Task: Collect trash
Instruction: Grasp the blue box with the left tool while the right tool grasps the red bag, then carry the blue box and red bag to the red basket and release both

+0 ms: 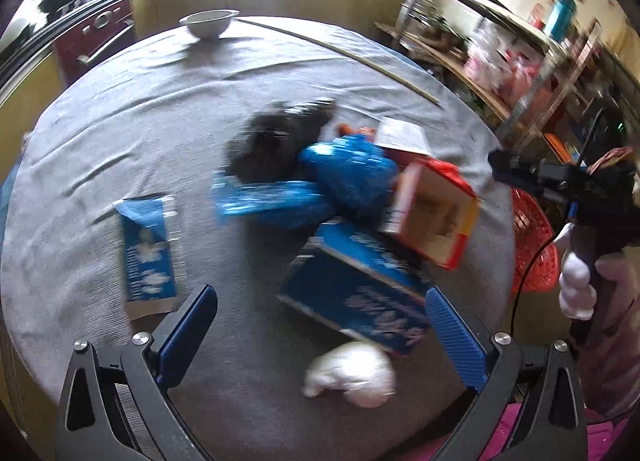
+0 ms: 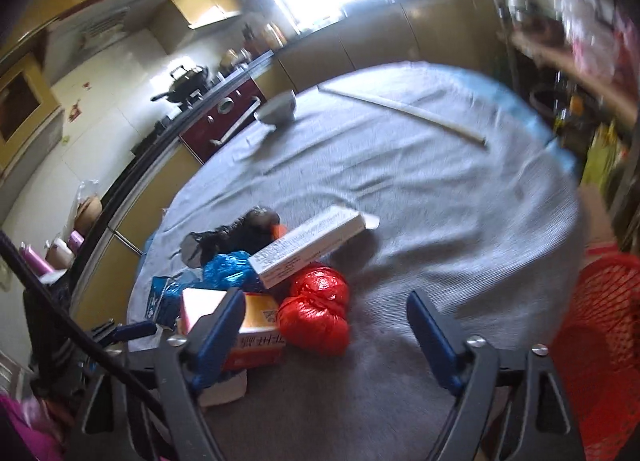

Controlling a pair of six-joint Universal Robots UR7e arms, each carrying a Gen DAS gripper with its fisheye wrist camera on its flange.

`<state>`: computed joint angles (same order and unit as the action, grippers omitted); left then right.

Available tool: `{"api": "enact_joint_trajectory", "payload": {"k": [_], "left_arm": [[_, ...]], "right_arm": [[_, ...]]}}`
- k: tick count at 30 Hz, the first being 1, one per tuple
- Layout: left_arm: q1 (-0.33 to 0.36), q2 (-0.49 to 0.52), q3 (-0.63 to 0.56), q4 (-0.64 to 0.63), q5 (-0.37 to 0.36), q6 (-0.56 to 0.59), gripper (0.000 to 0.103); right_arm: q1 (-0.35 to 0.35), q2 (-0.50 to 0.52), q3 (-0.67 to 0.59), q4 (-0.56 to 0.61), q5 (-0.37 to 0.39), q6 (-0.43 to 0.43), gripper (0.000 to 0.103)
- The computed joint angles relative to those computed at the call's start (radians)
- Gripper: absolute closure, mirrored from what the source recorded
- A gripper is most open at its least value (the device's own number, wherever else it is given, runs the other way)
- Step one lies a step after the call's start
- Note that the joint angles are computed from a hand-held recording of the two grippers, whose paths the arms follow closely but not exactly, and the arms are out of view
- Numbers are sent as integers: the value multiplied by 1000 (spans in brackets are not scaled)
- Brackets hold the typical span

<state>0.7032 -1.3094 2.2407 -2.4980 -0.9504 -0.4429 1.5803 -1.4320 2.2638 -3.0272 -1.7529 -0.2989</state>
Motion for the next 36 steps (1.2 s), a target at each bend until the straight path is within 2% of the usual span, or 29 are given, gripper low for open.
{"api": "enact_joint_trajectory", "payload": {"k": [3, 7, 9, 11, 13, 14, 16, 17, 19, 20, 21, 22, 24, 29, 32, 36], "left_arm": [[15, -74, 18, 36, 78, -60, 0], [35, -130, 23, 77, 170, -108, 0], [63, -128, 7, 95, 160, -129, 0], [91, -111, -8, 79, 124, -124, 0], [107, -71, -25, 55, 134, -102, 0], [113, -54, -35, 56, 142, -97, 0], [125, -27, -52, 87, 155, -106, 0], [133, -15, -61, 95, 161, -113, 2], [149, -16, -59, 66, 133, -109, 20], [160, -17, -62, 58, 108, -105, 35], [169, -19, -65, 58, 88, -104, 42], [172, -19, -63, 55, 91, -104, 44], [169, -24, -52, 35, 108, -92, 48], [141, -52, -38, 32, 128, -106, 51], [82, -70, -29, 25, 154, -77, 51], [2, -41, -51, -32, 129, 13, 51]], "right_arm": [[3, 47, -35, 33, -37, 27, 26], [-11, 96, -78, 105, -43, 67, 32], [-17, 117, -88, 123, -23, 73, 36], [-5, 143, -100, 137, -41, 80, 39], [18, 161, -100, 115, -81, 65, 41], [21, 163, -101, 116, -86, 63, 48], [17, 161, -103, 135, -70, 80, 50], [17, 154, -97, 132, -69, 83, 51], [17, 145, -86, 117, -61, 81, 52], [15, 135, -77, 109, -51, 76, 52], [16, 124, -68, 101, -44, 74, 52], [15, 116, -59, 89, -36, 70, 52], [11, 94, -41, 72, -21, 59, 53], [-7, 45, -8, 52, 20, 44, 53], [-24, -15, 22, 41, 50, 32, 53], [-56, -115, 65, 22, 93, 23, 53]]}}
